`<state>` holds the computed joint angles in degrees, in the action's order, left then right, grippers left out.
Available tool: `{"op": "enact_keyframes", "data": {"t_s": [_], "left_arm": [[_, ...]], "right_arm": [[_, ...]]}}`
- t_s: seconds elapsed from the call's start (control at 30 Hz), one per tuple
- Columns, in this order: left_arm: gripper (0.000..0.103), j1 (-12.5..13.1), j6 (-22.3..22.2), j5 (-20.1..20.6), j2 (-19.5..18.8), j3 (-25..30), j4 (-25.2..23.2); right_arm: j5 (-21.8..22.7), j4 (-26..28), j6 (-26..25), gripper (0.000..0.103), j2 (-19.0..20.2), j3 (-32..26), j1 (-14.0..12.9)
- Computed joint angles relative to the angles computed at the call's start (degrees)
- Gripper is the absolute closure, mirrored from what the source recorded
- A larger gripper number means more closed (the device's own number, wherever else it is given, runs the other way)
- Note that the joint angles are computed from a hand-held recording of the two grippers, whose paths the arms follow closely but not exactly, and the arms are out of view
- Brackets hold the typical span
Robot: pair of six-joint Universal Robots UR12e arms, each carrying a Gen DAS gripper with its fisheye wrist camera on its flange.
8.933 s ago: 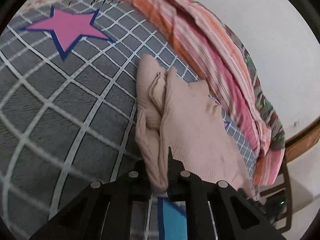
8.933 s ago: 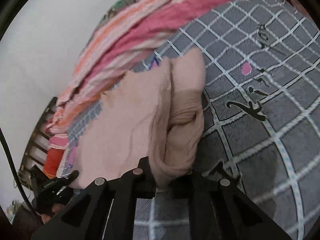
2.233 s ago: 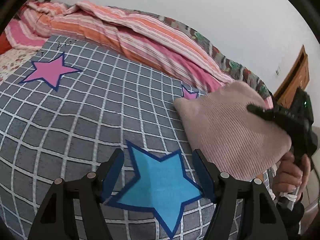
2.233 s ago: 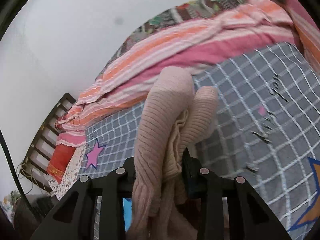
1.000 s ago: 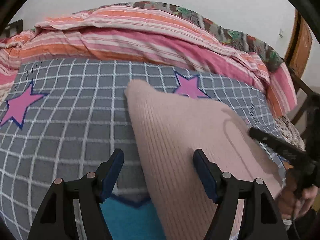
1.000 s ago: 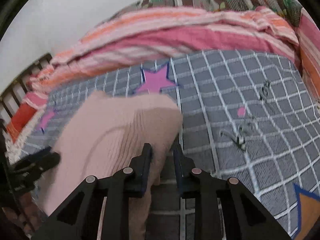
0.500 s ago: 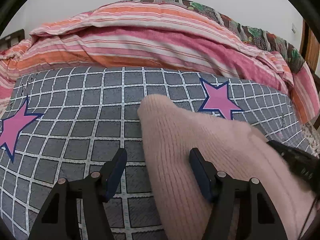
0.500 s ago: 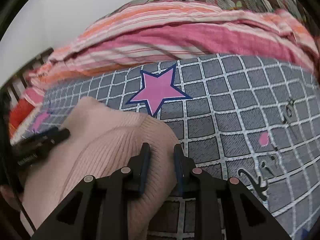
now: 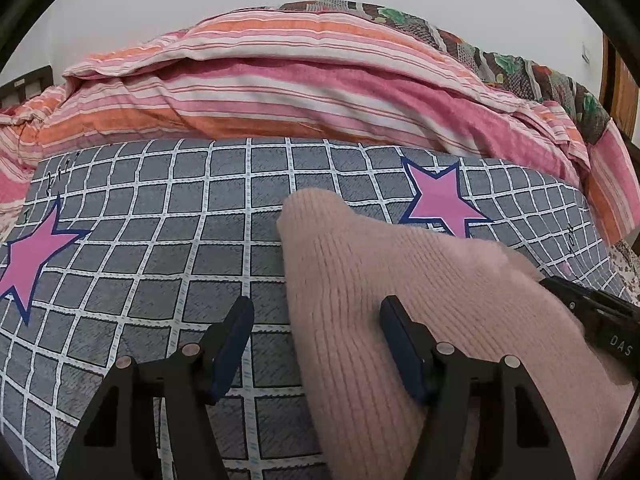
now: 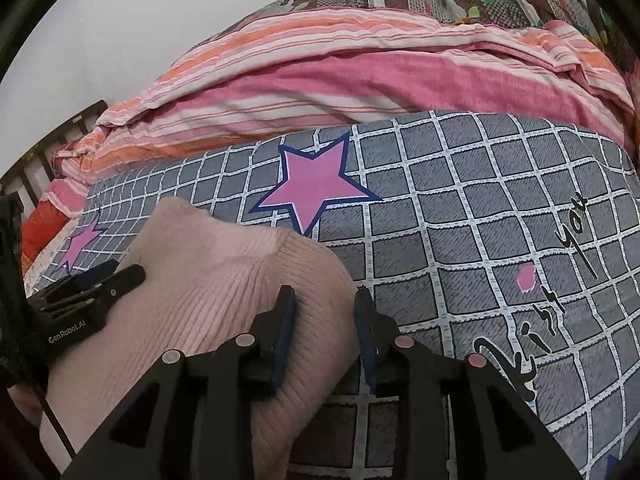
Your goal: Fold small clothes
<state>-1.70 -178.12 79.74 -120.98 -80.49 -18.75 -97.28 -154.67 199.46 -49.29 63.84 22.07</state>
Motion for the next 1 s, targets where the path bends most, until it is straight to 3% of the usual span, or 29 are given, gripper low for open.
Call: {"op": "enact_keyframes", "data": {"t_s": [1.0], "left_arm": [[0.038,0.04,0.22,-0.04,-0.39,0.54,-0.69]], "right_arm": [[-0.29,0.19,-0.75,0.073,0.3,-0.42,0.03]]}}
